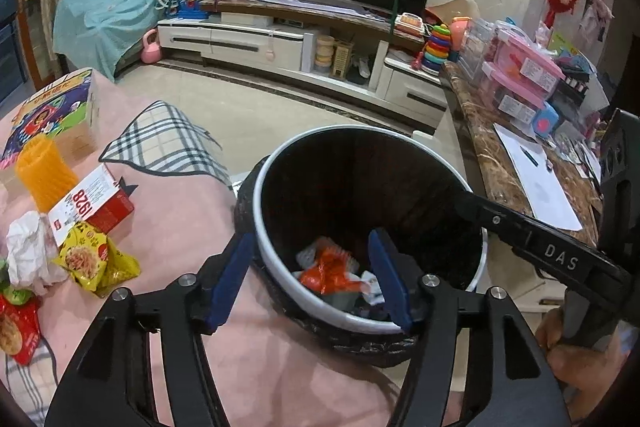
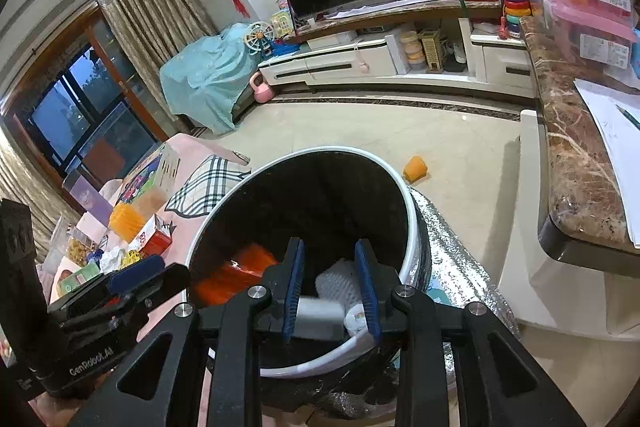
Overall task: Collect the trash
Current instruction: 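Carry both wrappers over the trash bin and open both tools to drop them, then move both tools back over the table toward the red and yellow snack bags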
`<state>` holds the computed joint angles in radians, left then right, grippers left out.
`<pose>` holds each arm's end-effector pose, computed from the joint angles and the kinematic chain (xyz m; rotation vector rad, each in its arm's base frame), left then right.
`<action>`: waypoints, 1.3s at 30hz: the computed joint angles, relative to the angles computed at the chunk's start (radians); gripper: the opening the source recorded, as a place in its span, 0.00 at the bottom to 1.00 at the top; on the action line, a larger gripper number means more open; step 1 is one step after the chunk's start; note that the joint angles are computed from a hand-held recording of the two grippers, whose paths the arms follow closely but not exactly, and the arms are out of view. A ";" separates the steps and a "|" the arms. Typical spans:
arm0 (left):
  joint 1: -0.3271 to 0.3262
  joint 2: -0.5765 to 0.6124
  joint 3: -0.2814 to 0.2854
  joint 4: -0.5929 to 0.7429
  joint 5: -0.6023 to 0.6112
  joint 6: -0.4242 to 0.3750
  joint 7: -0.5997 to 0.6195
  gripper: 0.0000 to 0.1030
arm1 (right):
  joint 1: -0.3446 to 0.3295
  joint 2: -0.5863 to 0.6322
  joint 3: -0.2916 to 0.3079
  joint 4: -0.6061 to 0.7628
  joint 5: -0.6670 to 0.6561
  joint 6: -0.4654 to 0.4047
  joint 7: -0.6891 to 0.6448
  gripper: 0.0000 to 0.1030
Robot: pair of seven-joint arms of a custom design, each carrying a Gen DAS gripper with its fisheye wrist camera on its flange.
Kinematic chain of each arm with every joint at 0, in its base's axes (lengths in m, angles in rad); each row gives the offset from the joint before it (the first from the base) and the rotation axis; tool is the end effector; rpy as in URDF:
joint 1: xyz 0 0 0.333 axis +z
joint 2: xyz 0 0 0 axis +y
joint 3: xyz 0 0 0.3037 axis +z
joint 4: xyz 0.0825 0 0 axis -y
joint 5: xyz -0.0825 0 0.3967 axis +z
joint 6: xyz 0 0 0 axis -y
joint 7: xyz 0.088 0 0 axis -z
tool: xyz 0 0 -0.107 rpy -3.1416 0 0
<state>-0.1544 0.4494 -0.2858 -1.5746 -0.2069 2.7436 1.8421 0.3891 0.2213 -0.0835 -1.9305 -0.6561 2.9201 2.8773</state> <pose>0.6812 -0.2728 0.4577 -1.3982 2.2951 -1.0156 0.6117 0.2362 0.4356 -1.3019 1.9743 -0.4747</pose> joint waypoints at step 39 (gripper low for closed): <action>0.149 -0.347 0.090 -0.538 -0.344 0.163 0.081 0.70 | 0.153 0.117 0.026 0.145 -0.056 0.024 0.033 0.89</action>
<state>-0.0056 0.1019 -0.1961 -2.1128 -0.5506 2.9066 1.9228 0.5422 0.3383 -0.0571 -1.7851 -0.7123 2.9436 2.9106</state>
